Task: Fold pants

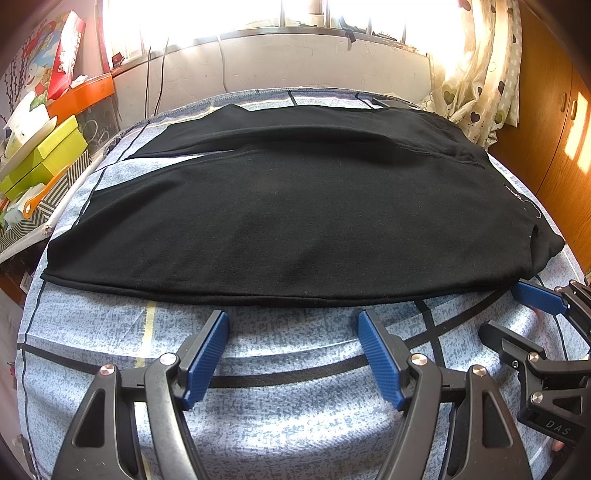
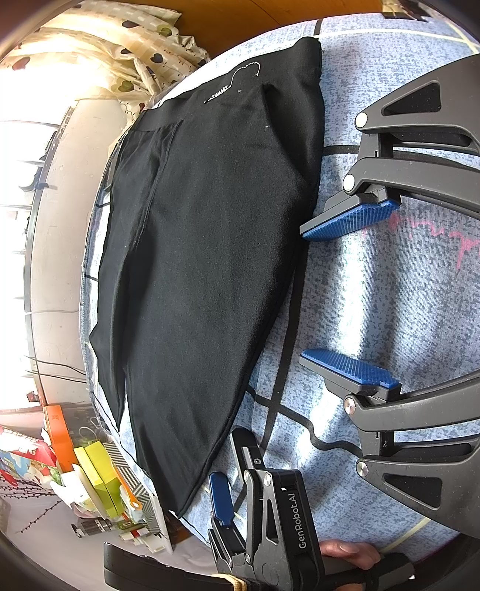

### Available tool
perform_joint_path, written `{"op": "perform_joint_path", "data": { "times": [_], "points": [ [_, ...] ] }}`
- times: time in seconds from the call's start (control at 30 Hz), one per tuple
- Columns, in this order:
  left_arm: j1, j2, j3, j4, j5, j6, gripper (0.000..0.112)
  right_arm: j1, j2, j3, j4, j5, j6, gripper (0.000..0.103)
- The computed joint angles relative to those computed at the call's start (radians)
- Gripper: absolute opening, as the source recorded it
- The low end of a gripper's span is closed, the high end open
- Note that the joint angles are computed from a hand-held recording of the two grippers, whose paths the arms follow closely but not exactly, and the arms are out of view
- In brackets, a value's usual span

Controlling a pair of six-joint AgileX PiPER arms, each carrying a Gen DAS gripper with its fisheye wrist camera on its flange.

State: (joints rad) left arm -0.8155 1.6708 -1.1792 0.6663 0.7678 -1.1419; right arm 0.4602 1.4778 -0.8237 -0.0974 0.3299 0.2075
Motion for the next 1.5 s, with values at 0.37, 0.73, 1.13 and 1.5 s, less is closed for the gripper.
{"op": "perform_joint_path", "data": {
  "times": [0.37, 0.73, 1.13, 1.5],
  "points": [
    [-0.052, -0.045, -0.074, 0.103, 0.123, -0.023, 0.073, -0.012, -0.073, -0.051, 0.105, 0.061, -0.184, 0.061],
    [0.013, -0.052, -0.237, 0.224, 0.185, -0.001, 0.073, -0.065, -0.017, -0.264, 0.137, 0.113, -0.298, 0.061],
    [0.097, 0.031, -0.366, 0.209, 0.161, 0.091, 0.073, -0.112, 0.141, -0.476, 0.220, 0.139, -0.431, 0.061],
    [0.196, 0.145, -0.476, 0.116, 0.124, 0.205, 0.073, -0.173, 0.316, -0.674, 0.354, 0.204, -0.603, 0.061]
  ]
}}
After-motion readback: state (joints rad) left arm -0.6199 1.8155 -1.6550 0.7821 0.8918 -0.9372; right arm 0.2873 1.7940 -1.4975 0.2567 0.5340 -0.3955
